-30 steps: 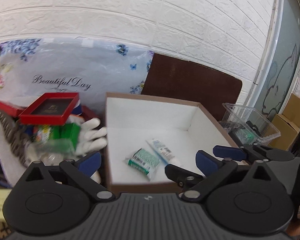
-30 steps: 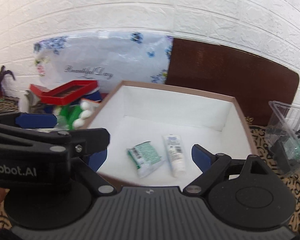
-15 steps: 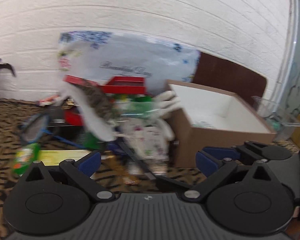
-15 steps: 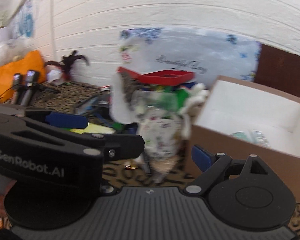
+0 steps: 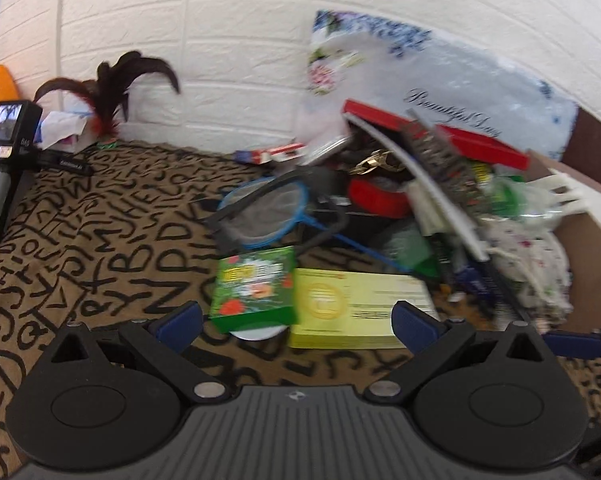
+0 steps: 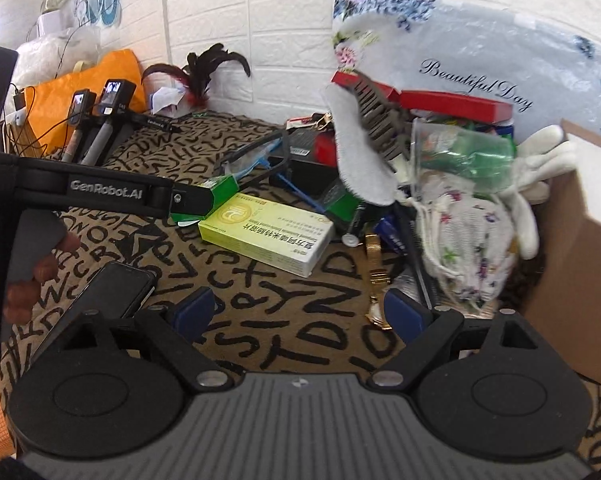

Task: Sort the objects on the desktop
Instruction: 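Grasp the green plant box with left tool while right tool approaches yellow medicine box, then grasp the yellow medicine box with the right tool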

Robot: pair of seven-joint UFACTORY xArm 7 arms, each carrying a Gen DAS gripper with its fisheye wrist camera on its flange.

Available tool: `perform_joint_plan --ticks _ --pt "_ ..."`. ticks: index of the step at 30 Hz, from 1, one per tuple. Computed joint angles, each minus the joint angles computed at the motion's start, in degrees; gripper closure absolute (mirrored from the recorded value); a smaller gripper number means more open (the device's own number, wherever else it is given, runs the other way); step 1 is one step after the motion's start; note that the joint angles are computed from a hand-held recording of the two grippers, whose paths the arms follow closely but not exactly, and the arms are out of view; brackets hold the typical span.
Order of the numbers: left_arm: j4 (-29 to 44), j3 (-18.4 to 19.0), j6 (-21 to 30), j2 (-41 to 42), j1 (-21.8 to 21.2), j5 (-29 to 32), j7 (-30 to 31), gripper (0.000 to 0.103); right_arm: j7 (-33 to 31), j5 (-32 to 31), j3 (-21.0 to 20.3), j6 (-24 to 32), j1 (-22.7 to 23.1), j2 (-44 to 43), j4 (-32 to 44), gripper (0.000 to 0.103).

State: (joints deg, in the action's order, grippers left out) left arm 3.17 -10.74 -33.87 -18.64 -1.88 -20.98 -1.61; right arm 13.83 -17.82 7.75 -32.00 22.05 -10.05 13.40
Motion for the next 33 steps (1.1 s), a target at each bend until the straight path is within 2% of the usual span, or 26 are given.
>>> perform_joint_plan --ticks 4,7,10,13,15,16,18,21,27,29,33 --pt "3.4 7.3 0.1 6.9 0.3 7.6 -3.9 0.005 -0.8 1.3 1.4 0.0 0.3 4.1 2.8 0.013" --pt "4.5 13.2 -0.3 9.1 0.3 18.2 -10.4 0.006 -2.0 2.5 2.2 0.7 0.3 6.4 4.7 0.013" --pt "6.4 15.0 -1.0 11.8 1.9 24.4 -13.6 0.007 -2.8 3.4 2.8 1.7 0.4 8.4 6.5 0.013" --pt "8.1 17.3 -1.8 14.2 4.1 33.1 -18.2 0.022 -3.8 4.9 3.4 2.7 0.7 9.9 7.9 0.013" --pt "8.8 19.2 -3.7 15.2 6.6 41.4 -23.7 0.039 -4.2 5.6 3.7 3.1 0.8 10.9 8.8 0.013" --pt "9.1 20.1 -3.4 15.0 7.9 45.7 -27.1 0.040 -4.5 5.9 3.7 3.3 0.9 11.2 9.1 0.013" --pt "9.2 20.6 -3.4 14.6 10.0 50.4 -30.2 0.040 -5.2 6.7 3.8 3.6 1.0 12.0 9.8 0.014" --pt "7.5 20.6 -3.2 12.8 12.0 51.6 -29.3 0.040 -5.3 6.8 3.8 4.3 0.8 13.2 11.2 0.014" --pt "6.8 26.0 -4.9 11.7 15.5 67.7 -38.8 0.040 -6.7 8.1 4.0 4.8 1.0 15.9 13.8 0.014" --pt "7.3 25.5 -6.2 12.3 16.4 70.0 -40.4 0.040 -7.0 8.0 4.2 4.9 1.0 17.3 15.1 0.014" --pt "9.5 23.3 -9.0 15.0 17.1 70.6 -42.4 0.040 -10.7 11.0 3.7 5.1 2.5 18.8 16.7 0.014"
